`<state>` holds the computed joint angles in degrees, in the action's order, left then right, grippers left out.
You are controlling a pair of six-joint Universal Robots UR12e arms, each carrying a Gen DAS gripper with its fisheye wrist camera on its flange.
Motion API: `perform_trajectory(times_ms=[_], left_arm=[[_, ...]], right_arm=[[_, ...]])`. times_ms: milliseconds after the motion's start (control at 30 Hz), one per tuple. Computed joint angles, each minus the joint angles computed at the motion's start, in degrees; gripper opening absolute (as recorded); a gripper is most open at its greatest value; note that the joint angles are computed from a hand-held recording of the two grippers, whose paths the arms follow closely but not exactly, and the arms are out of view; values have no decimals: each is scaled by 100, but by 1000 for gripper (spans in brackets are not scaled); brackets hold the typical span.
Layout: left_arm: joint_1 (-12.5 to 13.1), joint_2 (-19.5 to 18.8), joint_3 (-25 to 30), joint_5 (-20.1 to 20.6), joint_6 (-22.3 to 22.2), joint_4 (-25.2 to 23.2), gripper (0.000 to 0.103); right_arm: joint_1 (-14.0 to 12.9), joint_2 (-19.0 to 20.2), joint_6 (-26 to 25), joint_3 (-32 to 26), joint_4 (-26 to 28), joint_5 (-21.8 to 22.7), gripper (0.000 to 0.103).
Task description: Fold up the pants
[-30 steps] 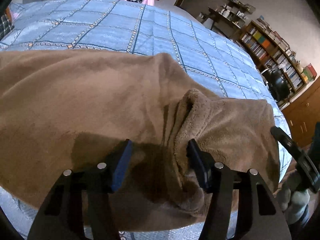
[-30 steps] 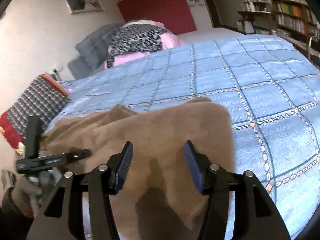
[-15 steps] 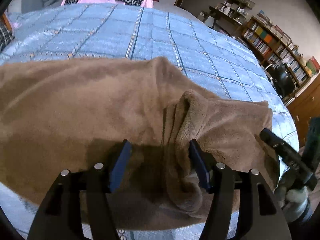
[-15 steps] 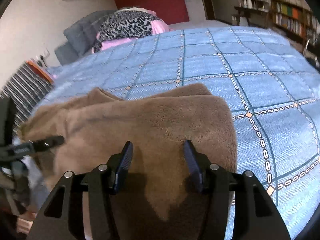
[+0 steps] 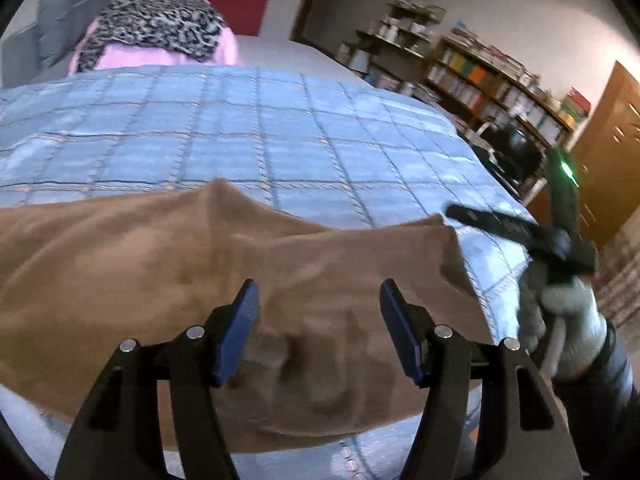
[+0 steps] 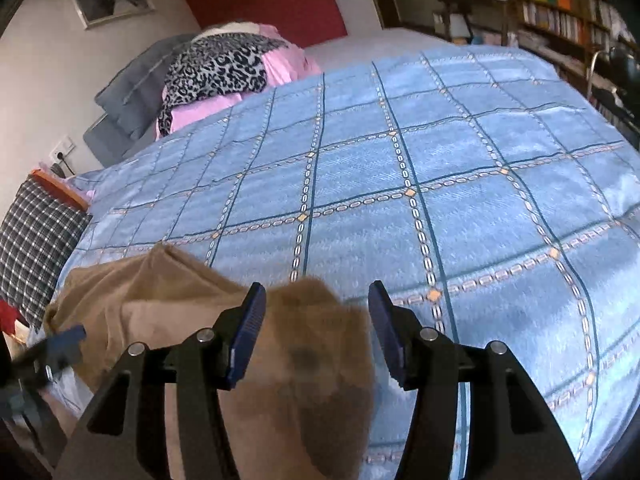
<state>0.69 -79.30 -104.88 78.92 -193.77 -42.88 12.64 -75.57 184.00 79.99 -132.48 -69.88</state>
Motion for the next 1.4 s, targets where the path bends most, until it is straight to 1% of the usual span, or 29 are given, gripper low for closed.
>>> perform_trajectory(times_ms=[33, 100, 133, 233, 267, 300, 367, 433, 533, 633, 700, 800, 867, 900, 967, 1067, 1100, 1167, 1233, 1333, 1400], left_arm=[[-3, -46, 7, -130, 15, 2, 64], [-3, -125, 12, -258, -16, -56, 64], [9, -159, 9, -308, -42, -113, 64], [-3, -218, -9, -143, -148, -321, 64], [18, -214, -42, -123, -174, -359, 63], [71, -194, -98, -198, -193, -352, 61], [131, -163, -167, -257, -175, -316, 51], [176, -149, -206, -324, -144, -302, 47], [218, -146, -254, -406, -123, -259, 45], [268, -160, -272, -463, -110, -216, 45], [279, -156, -277, -475, -151, -205, 45], [249, -162, -257, -434, -190, -193, 45], [229, -145, -249, -382, -236, -187, 46], [218, -137, -238, -359, -248, -185, 47], [184, -103, -230, -272, -298, -123, 54], [150, -11, -256, -48, -366, 17, 64], [147, 43, -279, 48, -393, 80, 66], [209, 151, -333, 72, -443, 159, 69], [320, 299, -430, 100, -568, 237, 73], [519, 530, -577, 249, -794, 241, 74], [679, 694, -690, 401, -959, 194, 74]], right_arm=[[21, 113, -16, -179, 174, -60, 55], [42, 275, -53, -431, 464, -59, 55], [64, 392, -123, -608, 717, -42, 55], [165, 617, -324, -960, 1251, -402, 55], [209, 673, -397, -1038, 1398, -634, 55], [238, 695, -445, -1065, 1484, -828, 55], [258, 698, -537, -1051, 1585, -1084, 55], [263, 652, -553, -948, 1523, -1312, 56], [237, 618, -544, -839, 1501, -1329, 57], [269, 615, -546, -759, 1361, -1471, 57], [273, 565, -524, -683, 1124, -1416, 57], [274, 365, -479, -403, 437, -1304, 57], [289, 164, -446, -142, -181, -1337, 59], [290, 100, -447, -57, -367, -1332, 59], [291, -53, -453, 130, -694, -1208, 59], [335, -190, -483, 291, -854, -1003, 59], [357, -221, -495, 330, -881, -956, 59], [413, -271, -487, 406, -945, -867, 59], [469, -307, -477, 463, -931, -721, 59], [556, -364, -556, 567, -887, -540, 59], [663, -394, -707, 622, -892, -465, 59]])
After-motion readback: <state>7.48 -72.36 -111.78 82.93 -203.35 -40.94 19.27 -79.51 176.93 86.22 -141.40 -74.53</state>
